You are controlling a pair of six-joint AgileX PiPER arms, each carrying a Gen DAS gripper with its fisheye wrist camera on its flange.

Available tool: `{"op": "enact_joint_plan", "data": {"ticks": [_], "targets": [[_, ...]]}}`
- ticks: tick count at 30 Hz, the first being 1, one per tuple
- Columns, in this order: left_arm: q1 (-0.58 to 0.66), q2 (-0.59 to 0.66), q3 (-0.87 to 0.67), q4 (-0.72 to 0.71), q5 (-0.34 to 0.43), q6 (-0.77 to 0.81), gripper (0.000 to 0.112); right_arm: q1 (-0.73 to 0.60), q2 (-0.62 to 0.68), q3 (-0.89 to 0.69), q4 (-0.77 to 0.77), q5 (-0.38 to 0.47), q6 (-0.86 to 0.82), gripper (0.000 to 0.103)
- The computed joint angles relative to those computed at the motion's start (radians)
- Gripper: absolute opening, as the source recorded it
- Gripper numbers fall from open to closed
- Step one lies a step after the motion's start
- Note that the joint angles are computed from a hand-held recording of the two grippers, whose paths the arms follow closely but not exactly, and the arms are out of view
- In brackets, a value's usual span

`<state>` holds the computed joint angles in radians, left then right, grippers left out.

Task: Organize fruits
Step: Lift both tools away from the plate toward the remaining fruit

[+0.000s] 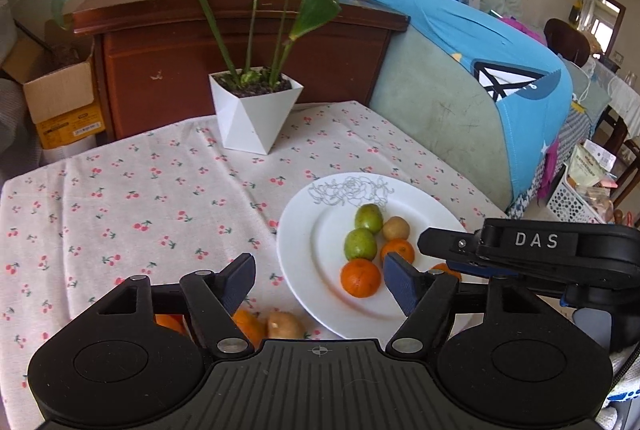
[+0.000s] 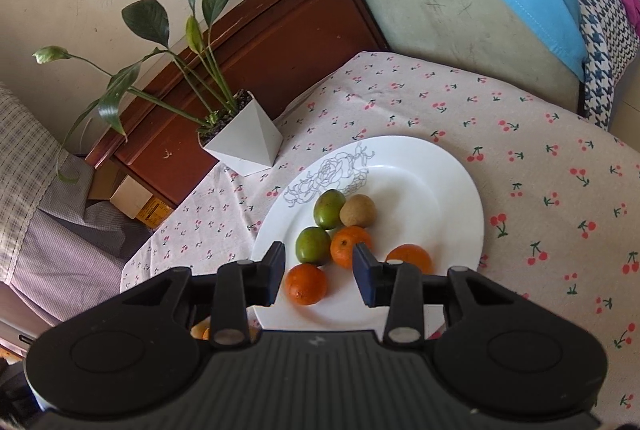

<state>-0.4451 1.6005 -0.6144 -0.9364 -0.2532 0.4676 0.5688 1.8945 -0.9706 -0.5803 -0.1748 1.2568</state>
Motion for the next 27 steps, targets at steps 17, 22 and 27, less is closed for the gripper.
{"op": "enact_joint_plan", "data": {"ticks": [17, 22, 27], "targets": [[0.194, -0.158, 0.145, -0.019, 0.05, 0.028, 0.072, 0.08, 0.031, -0.014, -0.162, -0.09, -0.012, 0.039], [0.225, -0.144, 0.169, 0.062, 0.048, -0.057, 0.072, 0.107, 0.046, -0.03, -0.215, -0.086, -0.021, 0.039], [0.237, -0.111, 0.177, 0.037, 0.044, -0.05, 0.071, 0.141, 0.078, -0.051, -0.19, -0.063, -0.095, 0.036]]}}
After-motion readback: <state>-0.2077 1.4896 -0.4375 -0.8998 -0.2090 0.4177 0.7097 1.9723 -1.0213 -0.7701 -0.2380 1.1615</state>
